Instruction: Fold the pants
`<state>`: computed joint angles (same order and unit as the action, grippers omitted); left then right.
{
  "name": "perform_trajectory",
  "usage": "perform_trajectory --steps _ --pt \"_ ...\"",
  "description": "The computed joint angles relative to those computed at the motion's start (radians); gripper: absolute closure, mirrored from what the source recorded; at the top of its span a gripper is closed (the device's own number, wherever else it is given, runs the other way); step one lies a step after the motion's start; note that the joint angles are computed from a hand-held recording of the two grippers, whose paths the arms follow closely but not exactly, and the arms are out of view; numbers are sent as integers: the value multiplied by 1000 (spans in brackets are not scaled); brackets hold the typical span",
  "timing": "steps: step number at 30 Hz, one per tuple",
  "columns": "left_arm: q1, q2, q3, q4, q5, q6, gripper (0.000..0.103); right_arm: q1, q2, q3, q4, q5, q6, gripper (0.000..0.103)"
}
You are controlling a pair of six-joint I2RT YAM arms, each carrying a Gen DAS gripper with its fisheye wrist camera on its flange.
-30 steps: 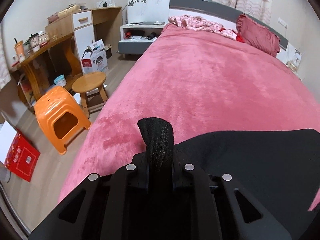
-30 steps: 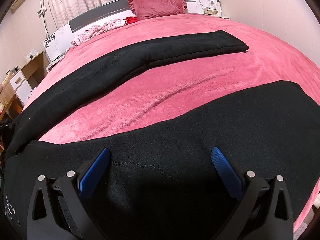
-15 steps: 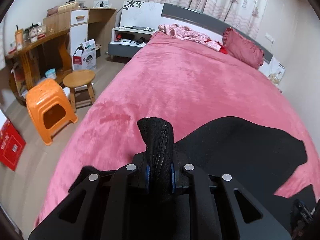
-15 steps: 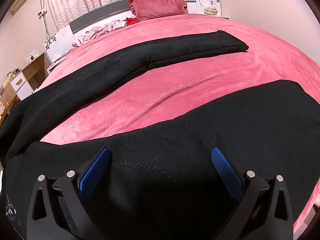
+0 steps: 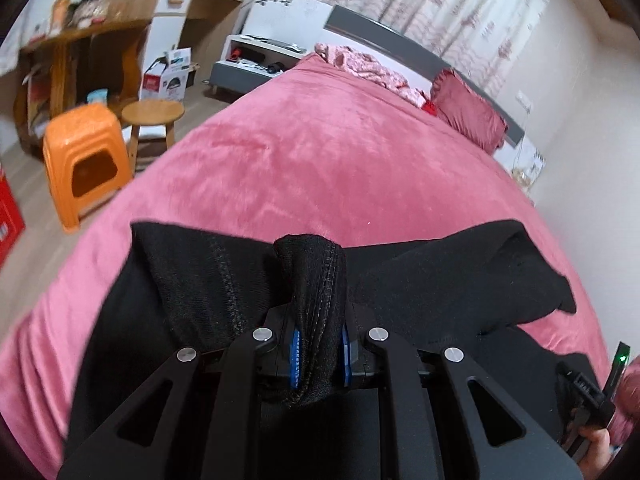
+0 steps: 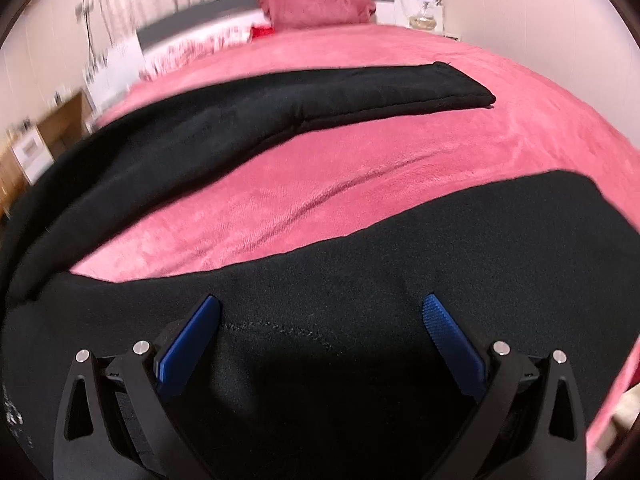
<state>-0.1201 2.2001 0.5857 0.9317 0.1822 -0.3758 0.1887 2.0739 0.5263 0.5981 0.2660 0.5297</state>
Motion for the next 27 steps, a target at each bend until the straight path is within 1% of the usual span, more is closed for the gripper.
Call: perform_trajectory --steps 1,2,4,5,6,8,9,11,13,14,15,17,18,19,21,22,23,24,25,26,27 --pt "1 12 -8 28 1 -2 90 -5 -26 40 -100 -10 -5 2" --pt "-1 27 -10 51 0 2 90 -13 -42 60 -143 -31 -9 2" --pt "0 40 -7 61 7 13 90 -44 -92 111 -199 -139 -30 2" --pt "3 46 -6 68 14 11 90 -51 -109 146 -232 -167 -38 2" --pt "13 54 -3 75 30 9 90 -51 -123 210 -289 -183 -47 2" --pt "25 66 1 86 52 2 90 -58 -104 346 -406 -224 -45 2" --pt "32 72 3 92 65 -1 90 -63 -74 449 -486 -250 -33 2" --pt "37 78 2 101 77 -5 90 -74 -11 604 -582 -298 -3 2" --pt "39 89 -1 120 83 -6 90 -93 90 803 -687 -373 69 2" --pt "39 96 -1 131 85 -6 90 -99 128 874 -728 -390 103 2" --pt "39 104 -1 141 89 -6 90 -106 186 987 -797 -409 159 2" --pt "42 119 -6 169 97 -11 90 -120 268 1136 -864 -451 243 2" --pt "49 132 -4 184 109 -14 90 -122 328 1243 -924 -475 279 2" --pt "56 140 -3 195 123 -19 90 -122 377 1342 -997 -478 292 2" --pt "73 160 2 216 159 -32 89 -106 492 1567 -1157 -450 307 3" --pt "80 166 5 221 173 -37 90 -102 528 1630 -1194 -441 308 3" --pt "85 172 6 227 183 -41 90 -97 558 1679 -1218 -430 312 7" --pt "88 177 10 231 189 -44 90 -92 600 1749 -1257 -419 308 15" --pt "90 180 9 235 194 -44 89 -90 627 1793 -1285 -413 304 21" --pt "92 184 11 237 198 -46 89 -89 656 1835 -1308 -413 301 34" --pt "95 189 14 239 205 -49 89 -92 664 1837 -1311 -422 300 48"
